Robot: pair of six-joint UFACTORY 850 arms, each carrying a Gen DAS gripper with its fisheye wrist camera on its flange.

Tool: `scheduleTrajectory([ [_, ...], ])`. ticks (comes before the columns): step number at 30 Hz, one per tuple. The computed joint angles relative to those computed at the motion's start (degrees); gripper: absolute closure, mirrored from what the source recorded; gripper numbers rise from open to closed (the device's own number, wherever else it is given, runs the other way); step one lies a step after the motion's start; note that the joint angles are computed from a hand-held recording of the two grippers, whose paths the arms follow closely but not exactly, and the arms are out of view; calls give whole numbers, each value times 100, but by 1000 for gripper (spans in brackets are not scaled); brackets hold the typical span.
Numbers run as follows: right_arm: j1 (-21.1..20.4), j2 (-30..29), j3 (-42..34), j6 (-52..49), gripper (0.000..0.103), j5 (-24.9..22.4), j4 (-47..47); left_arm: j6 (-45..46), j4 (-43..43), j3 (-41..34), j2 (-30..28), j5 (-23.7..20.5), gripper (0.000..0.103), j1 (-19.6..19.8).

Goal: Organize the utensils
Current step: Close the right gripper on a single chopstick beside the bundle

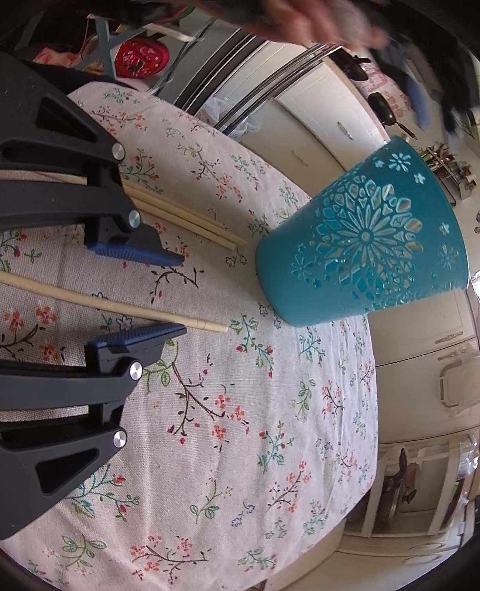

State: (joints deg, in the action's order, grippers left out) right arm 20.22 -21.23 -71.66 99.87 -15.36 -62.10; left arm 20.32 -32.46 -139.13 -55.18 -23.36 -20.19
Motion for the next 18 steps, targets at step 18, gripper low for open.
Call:
scheduleTrajectory([
  [18,468,-484,-734,-1522,94,-2059,580,1161,-388,2967,1314,140,45,333],
])
